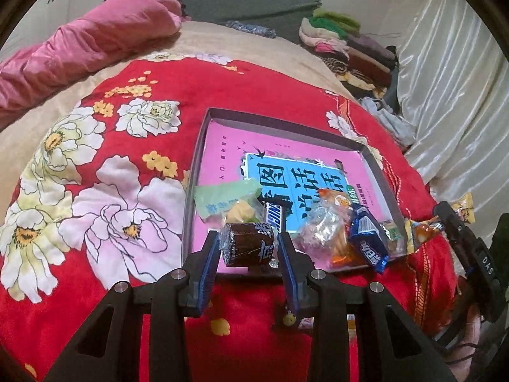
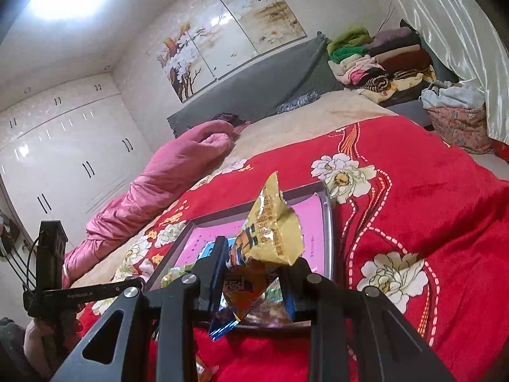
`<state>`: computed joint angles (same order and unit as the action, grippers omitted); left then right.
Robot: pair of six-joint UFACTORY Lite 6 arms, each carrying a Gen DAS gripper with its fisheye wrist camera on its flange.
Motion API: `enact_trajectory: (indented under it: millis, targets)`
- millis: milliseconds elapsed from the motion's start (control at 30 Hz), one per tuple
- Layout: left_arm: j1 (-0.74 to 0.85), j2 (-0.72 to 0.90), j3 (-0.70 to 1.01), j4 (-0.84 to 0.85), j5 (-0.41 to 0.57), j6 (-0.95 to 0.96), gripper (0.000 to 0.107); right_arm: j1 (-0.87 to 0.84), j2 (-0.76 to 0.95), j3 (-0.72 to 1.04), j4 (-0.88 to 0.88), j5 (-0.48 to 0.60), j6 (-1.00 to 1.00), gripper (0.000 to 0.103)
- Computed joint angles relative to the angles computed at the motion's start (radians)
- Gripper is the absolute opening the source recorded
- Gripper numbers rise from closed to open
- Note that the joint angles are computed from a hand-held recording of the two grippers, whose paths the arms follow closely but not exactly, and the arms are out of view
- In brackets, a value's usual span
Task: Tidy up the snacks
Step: 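Lift both held snacks and carry them toward the box lid, then lower the brown chocolate into the lid and open left while right releases the yellow snack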
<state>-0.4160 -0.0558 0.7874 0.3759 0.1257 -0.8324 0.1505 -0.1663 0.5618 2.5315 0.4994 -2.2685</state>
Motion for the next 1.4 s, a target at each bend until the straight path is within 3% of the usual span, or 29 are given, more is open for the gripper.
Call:
enact_trajectory:
  millis: [167,567,700,967,1400]
  targets:
    - [0.000,0.047,0.030,0.086,0.001,-0.078,0.038,0.018,0.058,0.050,0.068,-0.011,-0.062,0.031]
    - [0.001,0.112,0.054,0.081,-0.011,-0.075,0.038,0.060,0.218,0.171,0.205,-0.045,-0.203,0.031]
    - [0.006,0.119,0.055,0.075,-0.016,-0.070,0.038,0.092,0.242,0.197,0.395,-0.093,-0.411,0.031]
    - [0.009,0.132,0.057,-0.027,-0.024,0.031,0.038,0.077,0.295,0.223,0.316,-0.077,-0.329,0.031]
    - [-0.004,0.151,0.068,-0.058,-0.024,0.061,0.038,0.059,0.372,0.275,0.124,-0.076,-0.150,0.031]
